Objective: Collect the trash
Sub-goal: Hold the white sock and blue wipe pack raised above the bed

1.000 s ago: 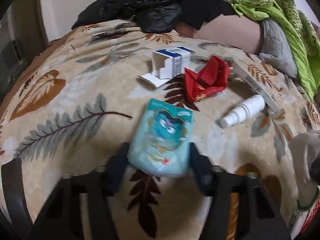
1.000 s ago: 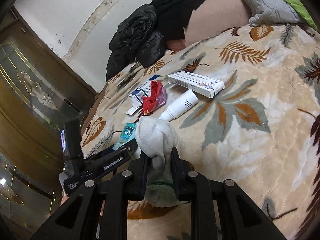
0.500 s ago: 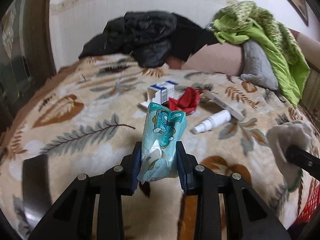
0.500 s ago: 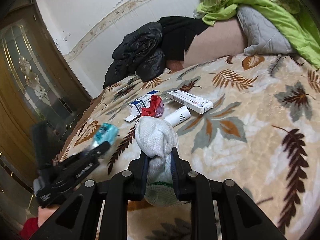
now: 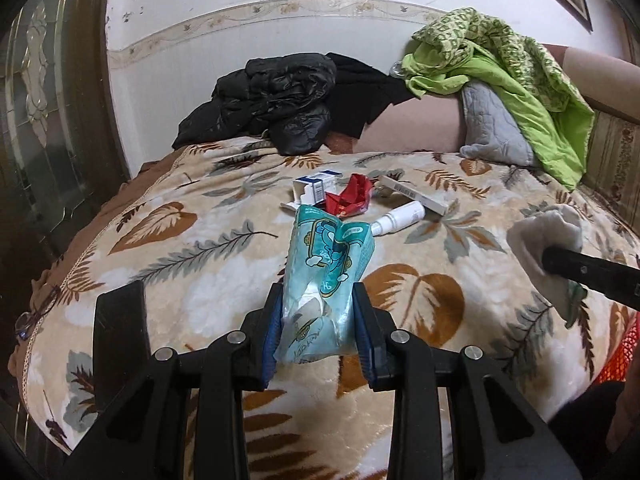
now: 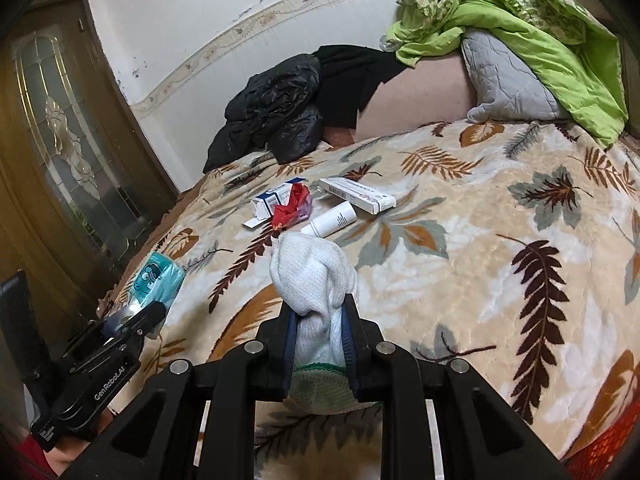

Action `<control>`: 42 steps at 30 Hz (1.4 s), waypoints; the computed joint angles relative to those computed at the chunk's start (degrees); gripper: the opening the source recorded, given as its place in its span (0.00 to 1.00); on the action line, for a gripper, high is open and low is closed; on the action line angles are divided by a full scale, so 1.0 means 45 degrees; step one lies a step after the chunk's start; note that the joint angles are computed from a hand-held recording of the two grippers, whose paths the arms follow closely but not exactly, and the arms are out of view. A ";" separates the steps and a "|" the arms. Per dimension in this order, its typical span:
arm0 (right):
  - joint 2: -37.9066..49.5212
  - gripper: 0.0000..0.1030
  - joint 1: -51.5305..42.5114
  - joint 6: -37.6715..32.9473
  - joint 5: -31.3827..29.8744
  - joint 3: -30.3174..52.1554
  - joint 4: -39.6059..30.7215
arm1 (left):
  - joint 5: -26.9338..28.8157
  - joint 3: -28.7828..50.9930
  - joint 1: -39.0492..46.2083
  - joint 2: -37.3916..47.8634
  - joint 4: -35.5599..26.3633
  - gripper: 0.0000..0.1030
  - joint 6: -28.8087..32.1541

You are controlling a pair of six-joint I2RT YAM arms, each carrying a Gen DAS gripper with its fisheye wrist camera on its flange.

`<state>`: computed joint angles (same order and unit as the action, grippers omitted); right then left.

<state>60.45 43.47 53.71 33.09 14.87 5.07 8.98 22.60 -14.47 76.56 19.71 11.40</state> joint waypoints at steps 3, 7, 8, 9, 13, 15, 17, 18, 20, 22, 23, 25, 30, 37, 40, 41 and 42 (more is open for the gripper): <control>0.0395 0.22 0.0073 -0.0121 0.0039 0.0169 0.0126 | -0.0452 0.0203 -0.0062 0.0785 0.0418 0.31 -0.0051; 0.0696 0.22 -0.0295 -0.0220 -0.0395 0.0132 0.0609 | -0.0638 0.0448 0.0047 0.1326 0.0567 0.31 -0.0113; 0.0732 0.22 -0.0315 -0.0212 -0.0425 0.0108 0.0676 | -0.0610 0.0506 0.0086 0.1413 0.0548 0.31 -0.0116; 0.0789 0.22 -0.0315 -0.0225 -0.0438 0.0129 0.0715 | -0.0606 0.0558 0.0104 0.1488 0.0519 0.31 -0.0121; 0.1148 0.22 -0.0260 -0.0372 -0.0411 0.0334 0.0765 | -0.0706 0.0631 0.0063 0.1656 0.0612 0.31 -0.0041; 0.1234 0.22 -0.0258 -0.0397 -0.0409 0.0363 0.0783 | -0.0747 0.0588 0.0013 0.1652 0.0662 0.31 -0.0046; 0.1316 0.22 -0.0291 -0.0394 -0.0444 0.0401 0.0780 | -0.0727 0.0581 -0.0002 0.1667 0.0699 0.31 0.0002; 0.1319 0.22 -0.0285 -0.0381 -0.0439 0.0406 0.0767 | -0.0766 0.0544 -0.0029 0.1666 0.0773 0.31 0.0036; 0.1316 0.22 -0.0278 -0.0350 -0.0412 0.0417 0.0728 | -0.0782 0.0520 -0.0078 0.1666 0.0863 0.31 0.0102; 0.1334 0.22 -0.0277 -0.0328 -0.0423 0.0437 0.0702 | -0.0806 0.0477 -0.0104 0.1669 0.0948 0.31 0.0154; 0.1317 0.22 -0.0263 -0.0320 -0.0409 0.0437 0.0683 | -0.0821 0.0465 -0.0136 0.1653 0.0951 0.31 0.0164; 0.1350 0.22 -0.0264 -0.0342 -0.0402 0.0448 0.0708 | -0.0832 0.0437 -0.0155 0.1636 0.0960 0.31 0.0186; 0.1366 0.22 -0.0264 -0.0328 -0.0394 0.0423 0.0756 | -0.0883 0.0410 -0.0197 0.1606 0.0953 0.31 0.0148; 0.1320 0.22 -0.0259 -0.0318 -0.0387 0.0413 0.0713 | -0.0980 0.0328 -0.0305 0.1598 0.1068 0.31 0.0226; 0.1322 0.22 -0.0259 -0.0320 -0.0390 0.0410 0.0712 | -0.0974 0.0289 -0.0333 0.1642 0.1129 0.31 0.0317; 0.1308 0.22 -0.0257 -0.0307 -0.0405 0.0403 0.0688 | -0.0971 0.0274 -0.0343 0.1640 0.1148 0.31 0.0340; 0.1283 0.22 -0.0249 -0.0290 -0.0402 0.0397 0.0653 | -0.0969 0.0270 -0.0356 0.1640 0.1159 0.31 0.0364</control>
<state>66.23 42.35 52.40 31.28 16.66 8.01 4.62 23.82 -16.08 83.94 24.92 13.03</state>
